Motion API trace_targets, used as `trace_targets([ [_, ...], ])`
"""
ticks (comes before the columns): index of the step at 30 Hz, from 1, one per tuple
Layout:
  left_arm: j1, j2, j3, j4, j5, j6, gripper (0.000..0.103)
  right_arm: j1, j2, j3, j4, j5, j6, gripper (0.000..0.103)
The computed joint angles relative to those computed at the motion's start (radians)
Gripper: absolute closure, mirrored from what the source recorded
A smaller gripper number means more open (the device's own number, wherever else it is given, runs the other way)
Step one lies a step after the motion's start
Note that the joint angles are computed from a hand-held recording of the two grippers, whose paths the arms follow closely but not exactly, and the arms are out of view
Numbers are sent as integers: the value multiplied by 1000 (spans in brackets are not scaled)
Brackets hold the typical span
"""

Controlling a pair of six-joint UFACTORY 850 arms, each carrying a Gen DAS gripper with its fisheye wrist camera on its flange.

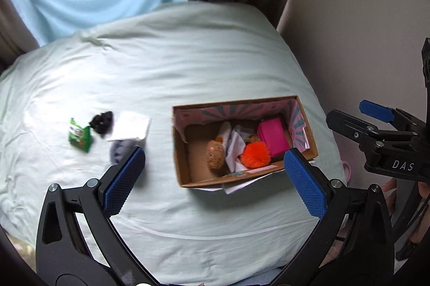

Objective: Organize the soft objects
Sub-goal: 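Move both tools back toward the grey sock and white cloth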

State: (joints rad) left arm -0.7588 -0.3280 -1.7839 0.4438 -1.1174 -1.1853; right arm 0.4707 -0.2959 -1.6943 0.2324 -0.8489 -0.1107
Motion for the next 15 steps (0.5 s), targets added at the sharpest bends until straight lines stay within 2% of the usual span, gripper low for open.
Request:
trace_targets([
  [3,-23,69,49,61,-33,-66,0,27,37,14,-6,20,1,4],
  [7,-63,154,109,152,-115,-149,0,73,82,31,-21,38,25,4],
  [9,-83,202,151,192,-152,-185,0,105,106,46,-54,56,53,4],
  [15,-125,389,325,264,-198,-249,0,227,172,87,-199,120,191,4],
])
